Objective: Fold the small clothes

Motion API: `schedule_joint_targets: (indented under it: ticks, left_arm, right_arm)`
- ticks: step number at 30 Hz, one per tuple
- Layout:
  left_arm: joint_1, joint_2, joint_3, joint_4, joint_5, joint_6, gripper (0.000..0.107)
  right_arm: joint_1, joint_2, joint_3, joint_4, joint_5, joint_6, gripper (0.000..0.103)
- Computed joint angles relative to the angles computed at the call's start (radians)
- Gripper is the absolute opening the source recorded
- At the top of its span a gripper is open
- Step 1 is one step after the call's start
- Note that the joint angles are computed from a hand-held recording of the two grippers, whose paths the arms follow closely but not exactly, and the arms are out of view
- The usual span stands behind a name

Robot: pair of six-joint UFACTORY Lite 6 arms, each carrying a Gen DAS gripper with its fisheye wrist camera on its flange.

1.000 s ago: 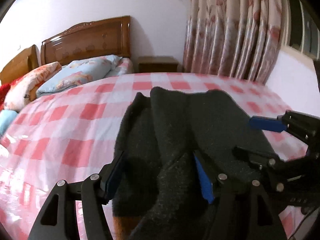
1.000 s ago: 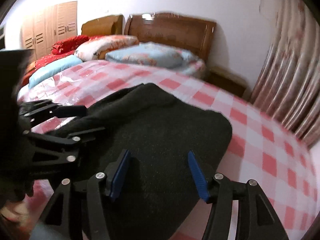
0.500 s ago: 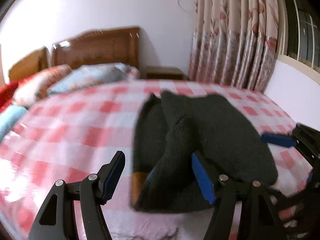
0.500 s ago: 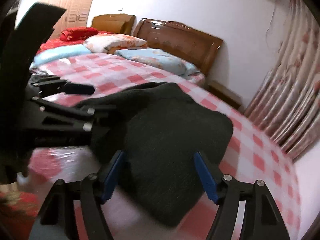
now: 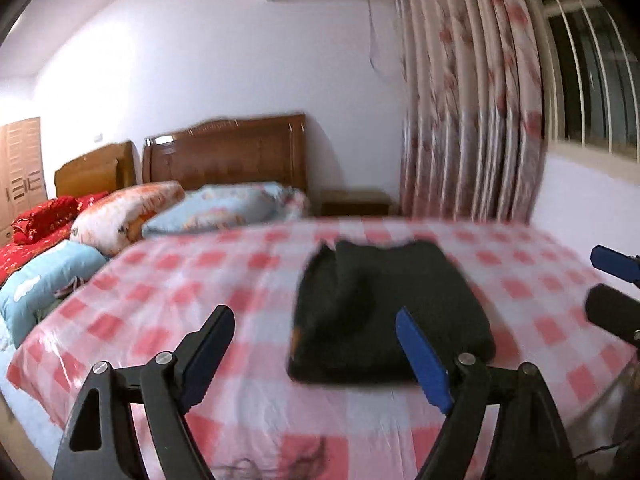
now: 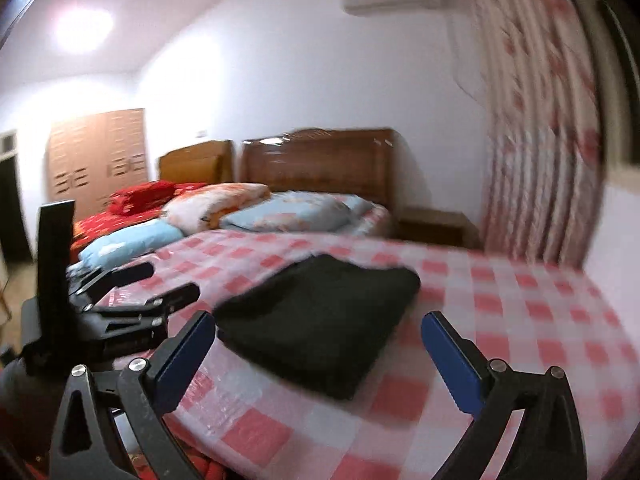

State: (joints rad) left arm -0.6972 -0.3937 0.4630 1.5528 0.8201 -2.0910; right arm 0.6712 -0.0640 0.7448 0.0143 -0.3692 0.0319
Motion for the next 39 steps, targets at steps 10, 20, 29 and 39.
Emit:
schedule_joint_targets:
  ticks: [10,20,29,39]
  left_arm:
    - [-0.119,0.145,0.044,-0.010,0.035,-0.038,0.084]
    - [-0.113,0.128,0.037,0.012,0.004,-0.067,0.084]
    - [-0.104,0.076,0.006,0.039,-0.004,-0.084,0.084]
    - [-0.100,0.060,-0.007,0.049,-0.008,-0.095,0.084]
  right_arm:
    - [0.013,0.101,0.009,0.336,0.011,-0.195,0.103]
    - [0.014,0.120,0.026,0.363,0.026,-0.228,0.103]
    - [0.012,0.105,0.012,0.461,-0.002,-0.311,0.103]
    - [0.019,0.105,0.012,0.513,-0.021,-0.383,0.103]
